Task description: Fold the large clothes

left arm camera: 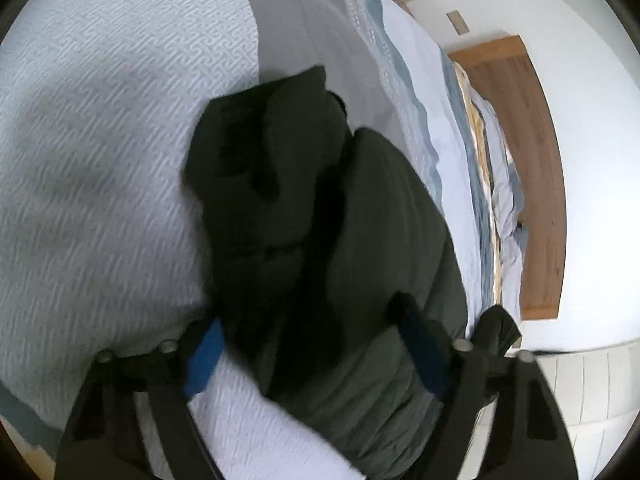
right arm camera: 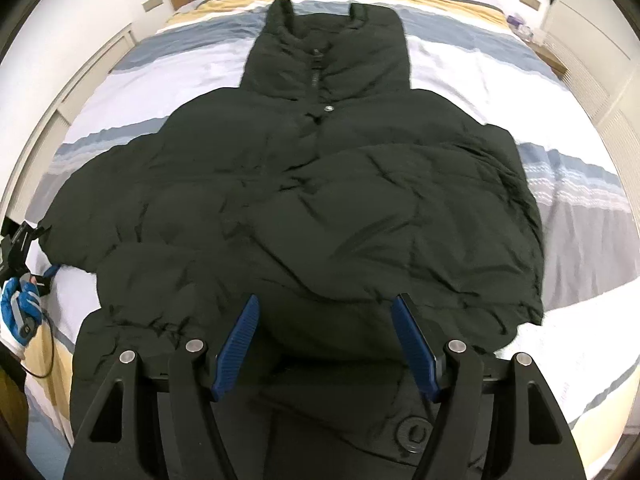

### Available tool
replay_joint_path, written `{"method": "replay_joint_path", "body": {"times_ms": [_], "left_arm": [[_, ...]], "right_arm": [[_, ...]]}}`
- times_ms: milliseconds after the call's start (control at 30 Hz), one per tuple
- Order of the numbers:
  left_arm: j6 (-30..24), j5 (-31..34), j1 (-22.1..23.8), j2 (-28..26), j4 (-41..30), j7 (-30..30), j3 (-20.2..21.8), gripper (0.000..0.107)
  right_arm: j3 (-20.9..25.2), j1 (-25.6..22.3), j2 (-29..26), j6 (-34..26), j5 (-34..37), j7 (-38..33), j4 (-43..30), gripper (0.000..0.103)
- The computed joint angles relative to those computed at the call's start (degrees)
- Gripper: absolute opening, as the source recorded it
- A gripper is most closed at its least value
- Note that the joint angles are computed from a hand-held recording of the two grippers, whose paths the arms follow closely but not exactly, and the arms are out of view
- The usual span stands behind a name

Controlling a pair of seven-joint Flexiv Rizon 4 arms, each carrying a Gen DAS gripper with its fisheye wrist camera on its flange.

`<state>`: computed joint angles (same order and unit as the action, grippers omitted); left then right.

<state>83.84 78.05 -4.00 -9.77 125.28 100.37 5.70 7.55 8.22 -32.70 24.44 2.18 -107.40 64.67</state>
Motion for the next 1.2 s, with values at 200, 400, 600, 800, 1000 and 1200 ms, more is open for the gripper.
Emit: {"method": "replay_joint_path", "body": {"times_ms": [200, 400, 600, 800, 1000, 1200], "left_arm": [[-1.5, 15.4, -2.6, -0.1, -4.0, -20.5, -0.2, 0.03], [-3.4, 11.1, -1.8, 2.1, -3.5, -15.6, -1.6, 0.012], [-4.5, 2.6, -1.3, 6.0, -2.2, -3.0, -2.5, 0.01], [-6.6, -7.2, -1.6, 9.8, -2.5, 12.3, -4.4, 0.01], [-9.9, -18.5, -3.2, 10.9, -5.7, 30.3, -7.1, 0.01], [-12.0, -24.0, -5.6, 7.7, -12.7, 41.1, -9.6, 0.009]], "right_arm": [[-0.5, -0.7, 0.5, -0.1, -0.1, 0.5, -0.1, 0.069], [-0.5, -1.6, 0.9, -0.4, 0.6, 0.8, -1.2, 0.069], [-0.3, -2.7, 1.6, -0.2, 2.0, 0.2, -2.0, 0.069], [-0.2, -4.3, 2.5, 0.4, 4.0, -0.4, -2.4, 0.069], [0.0, -6.5, 3.2, 2.2, 7.0, -1.3, -1.2, 0.069], [0.0, -9.2, 4.5, 2.4, 10.0, -2.0, 0.6, 0.069]]}}
